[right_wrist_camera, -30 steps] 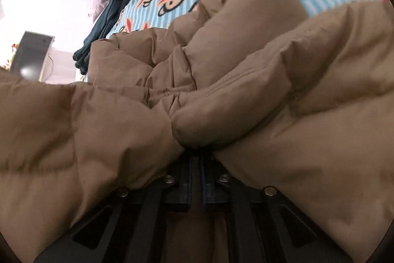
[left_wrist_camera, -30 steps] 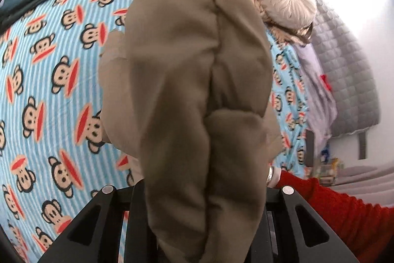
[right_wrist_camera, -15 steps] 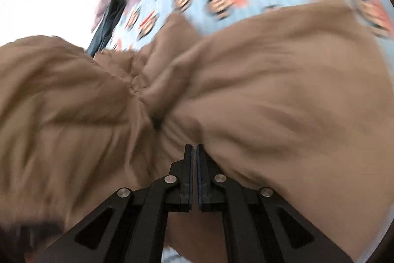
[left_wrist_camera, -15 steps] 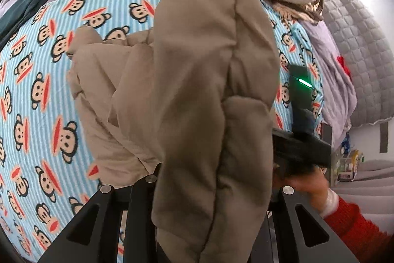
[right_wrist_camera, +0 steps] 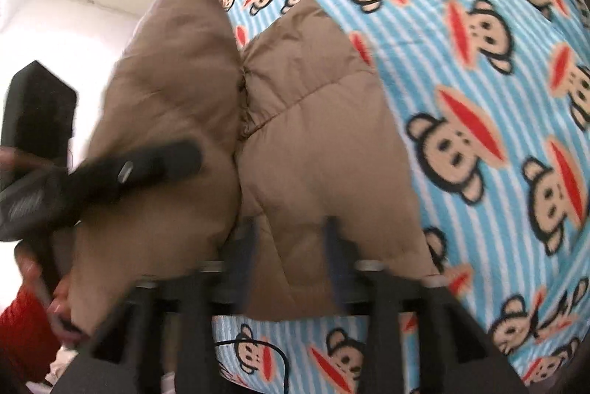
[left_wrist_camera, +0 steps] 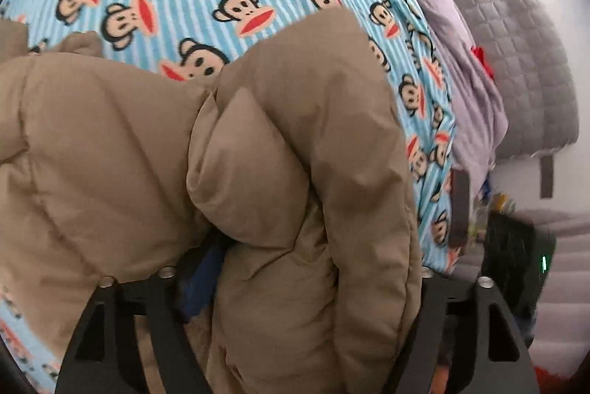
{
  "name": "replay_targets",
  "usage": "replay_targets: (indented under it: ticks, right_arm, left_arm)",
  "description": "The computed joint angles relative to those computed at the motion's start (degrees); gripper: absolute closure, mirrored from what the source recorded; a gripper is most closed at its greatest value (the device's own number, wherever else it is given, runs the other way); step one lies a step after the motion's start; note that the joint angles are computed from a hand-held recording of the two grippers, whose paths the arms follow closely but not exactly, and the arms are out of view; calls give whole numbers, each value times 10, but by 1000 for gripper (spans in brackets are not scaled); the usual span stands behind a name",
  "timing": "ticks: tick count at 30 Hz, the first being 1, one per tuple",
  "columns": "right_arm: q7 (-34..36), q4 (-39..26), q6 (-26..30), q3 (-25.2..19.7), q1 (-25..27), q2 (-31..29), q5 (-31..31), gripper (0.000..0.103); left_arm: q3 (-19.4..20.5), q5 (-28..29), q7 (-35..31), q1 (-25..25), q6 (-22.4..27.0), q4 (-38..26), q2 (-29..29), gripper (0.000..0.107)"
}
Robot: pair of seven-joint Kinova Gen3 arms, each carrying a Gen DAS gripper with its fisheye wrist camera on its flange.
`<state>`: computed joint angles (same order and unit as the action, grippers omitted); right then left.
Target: Fold large clothes
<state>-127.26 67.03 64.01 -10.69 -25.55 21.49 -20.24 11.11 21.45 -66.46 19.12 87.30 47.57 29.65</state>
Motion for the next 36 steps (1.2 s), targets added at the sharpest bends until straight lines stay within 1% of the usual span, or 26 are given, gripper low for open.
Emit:
replay_targets:
  ticks: [3,4,5,6,8,10,12,13,14,15,16,17,18,19,20,22,23,24,25,26,27,28,31,33,35,36]
  right_arm:
    - [3,40,-33,-5,8,-37,-18,38]
    - [9,54,-47,-8,11,-50,-27,34]
    - [18,69,-62,-11,15,-65,-38,25]
    - [25,78,-69,-13,18,-75,-45,21]
    - [42,89,-84,-16,15,-90,-60,21]
    - [75,82,-77,-24,23,-94,-79,21]
    - [82,65,-70,-31,13,-87,-69,21]
    - [78,55,-67,-45,13,-80,-53,21]
    - [65,40,-66,-60,10,-68,-30,21]
    - [51,28,-62,-64,5,-58,-13,21]
    - [28,13,-54,-58,-11,-51,8,21]
    - [5,-2,-45,-41,-33,-42,31,27]
    - [-18,-6,-45,-32,-46,-40,46,59]
    - [-42,-12,-42,-13,-63,-38,56,81]
    - [-65,-18,-30,14,-86,-37,71,90]
    - [-112,-12,-14,60,-117,-41,92,91]
    - [-135,7,-15,74,-120,-47,88,91]
    - [-152,26,-23,77,-116,-52,79,91]
    - [-161,47,-31,70,-101,-57,66,91]
    - [-167,66,-38,52,-80,-60,59,91]
    - [-172,86,-49,25,-55,-63,55,91]
    - [-167,101,-60,10,-37,-62,45,91]
    - [-150,135,-87,0,-21,-58,19,90]
    - [-144,142,-93,-3,-18,-52,11,88]
    - [-137,133,-85,-4,-14,-38,5,87]
    - [-129,127,-78,-5,-7,-35,-3,82]
  left_arm:
    - [-4,6,23,-4,-14,0,9,29]
    - [-5,3,28,-2,-11,-8,14,29]
    - [-5,-3,30,2,-4,-20,20,29]
    - [-5,-10,30,6,5,-33,27,29]
    - [-5,-20,30,14,19,-53,38,29]
    - [-6,-31,30,23,39,-81,51,29]
    - [-8,-40,31,30,59,-110,62,29]
    - [-10,-44,30,33,66,-122,63,29]
    - [-11,-47,28,34,68,-128,60,29]
    - [-12,-49,23,33,66,-130,54,29]
    - [-13,-53,14,32,62,-129,44,29]
    - [-16,-59,5,33,57,-128,34,29]
    - [-23,-74,-6,35,46,-118,14,29]
    - [-29,-88,-10,38,40,-113,2,29]
    - [-39,-110,-14,41,28,-98,-17,29]
    - [-58,-154,-7,48,6,-61,-51,29]
    - [-65,-177,2,51,-8,-35,-68,29]
    - [-76,-199,16,52,-13,-8,-84,29]
    - [-76,-212,27,49,-23,18,-96,29]
    - [-76,-218,37,41,-28,42,-107,29]
    - [-75,-217,47,31,-29,64,-114,29]
    - [-72,-211,54,19,-34,88,-121,29]
    - [-61,-213,64,8,-62,141,-134,29]
    - [-55,-234,72,19,-73,147,-126,27]
    - [-51,-257,78,35,-65,129,-106,19]
    - [-52,-272,83,46,-60,120,-97,19]
